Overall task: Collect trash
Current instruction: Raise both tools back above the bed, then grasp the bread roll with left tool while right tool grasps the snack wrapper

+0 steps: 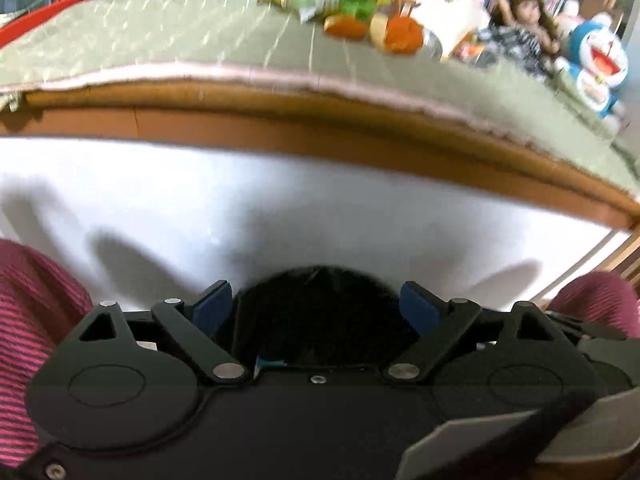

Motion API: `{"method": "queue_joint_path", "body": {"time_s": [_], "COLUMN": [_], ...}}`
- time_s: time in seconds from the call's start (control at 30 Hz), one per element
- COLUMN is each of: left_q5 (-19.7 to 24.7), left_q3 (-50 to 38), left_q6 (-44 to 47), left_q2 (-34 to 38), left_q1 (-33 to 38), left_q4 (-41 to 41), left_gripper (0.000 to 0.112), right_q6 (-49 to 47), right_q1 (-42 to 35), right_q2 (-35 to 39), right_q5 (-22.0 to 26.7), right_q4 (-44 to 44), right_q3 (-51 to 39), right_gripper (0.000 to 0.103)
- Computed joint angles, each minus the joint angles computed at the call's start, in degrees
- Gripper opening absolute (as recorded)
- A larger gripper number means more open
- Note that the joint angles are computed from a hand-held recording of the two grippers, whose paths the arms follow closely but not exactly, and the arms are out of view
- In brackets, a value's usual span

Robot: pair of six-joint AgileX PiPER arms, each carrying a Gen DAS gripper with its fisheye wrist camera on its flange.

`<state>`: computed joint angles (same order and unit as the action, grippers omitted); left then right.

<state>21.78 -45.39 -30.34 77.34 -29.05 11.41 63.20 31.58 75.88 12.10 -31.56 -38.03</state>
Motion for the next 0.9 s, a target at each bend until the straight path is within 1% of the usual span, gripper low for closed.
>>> {"method": "queue_joint_path", "body": {"time_s": [0.1,0.2,0.33,0.37,0.47,0.5,0.63,0.7,0.73,0.8,0.83,0.9], "left_q5": [-0.1,0.3,0.3,0.2,-0.4,-1.2,-4.6,-6.3,-6.5,-7.3,-7.5,-8.5], "left_q3": [-0.6,-2.0,-3.9,-4.7,-6.5,-7.2,-10.5,-12.5,-13.9,-16.6,-17.9,-20.8], "left_q6": [4.5,8.7,11.5,11.1,9.1,8.9,3.4,-1.4,-4.4,-8.9,-10.6,-11.2], "left_q2": [-2.4,-3.8,-4.9,-4.9,-4.8,-4.5,-1.6,0.3,1.6,4.3,5.6,8.6], "left_q1": [1.3,2.9,3.9,3.8,3.5,3.5,2.6,2.1,1.7,1.3,1.1,1.1], "left_q4": [-3.8,-7.3,-8.5,-7.7,-4.8,-4.2,1.9,7.4,10.8,16.2,18.2,19.3], "left_gripper": [0.093,0.093,0.094,0.095,0.096,0.097,0.1,0.101,0.101,0.101,0.101,0.101], "right_q6": [-4.8,-5.4,-7.3,-5.8,2.0,6.1,17.5,24.6,25.9,25.5,24.6,21.0], "right_q1": [-1.0,-0.9,-2.1,-2.1,-3.1,-3.5,-6.4,-8.2,-9.1,-10.6,-11.5,-13.7], "right_q2": [-1.6,-3.9,-5.8,-6.2,-6.8,-6.6,-5.5,-3.9,-3.0,-0.8,0.4,2.5], "right_q5": [-0.3,1.1,0.6,0.8,1.0,1.0,1.9,2.3,2.6,3.0,3.1,2.5], "right_q4": [4.1,3.7,3.3,1.3,-8.7,-13.6,-28.4,-36.6,-38.5,-39.3,-39.0,-37.0], "right_q3": [-0.2,-0.6,-1.4,-1.8,-3.4,-3.9,-7.0,-8.9,-10.0,-12.5,-13.9,-16.2], "right_gripper": [0.078,0.078,0.079,0.08,0.08,0.081,0.082,0.082,0.082,0.082,0.082,0.082]}}
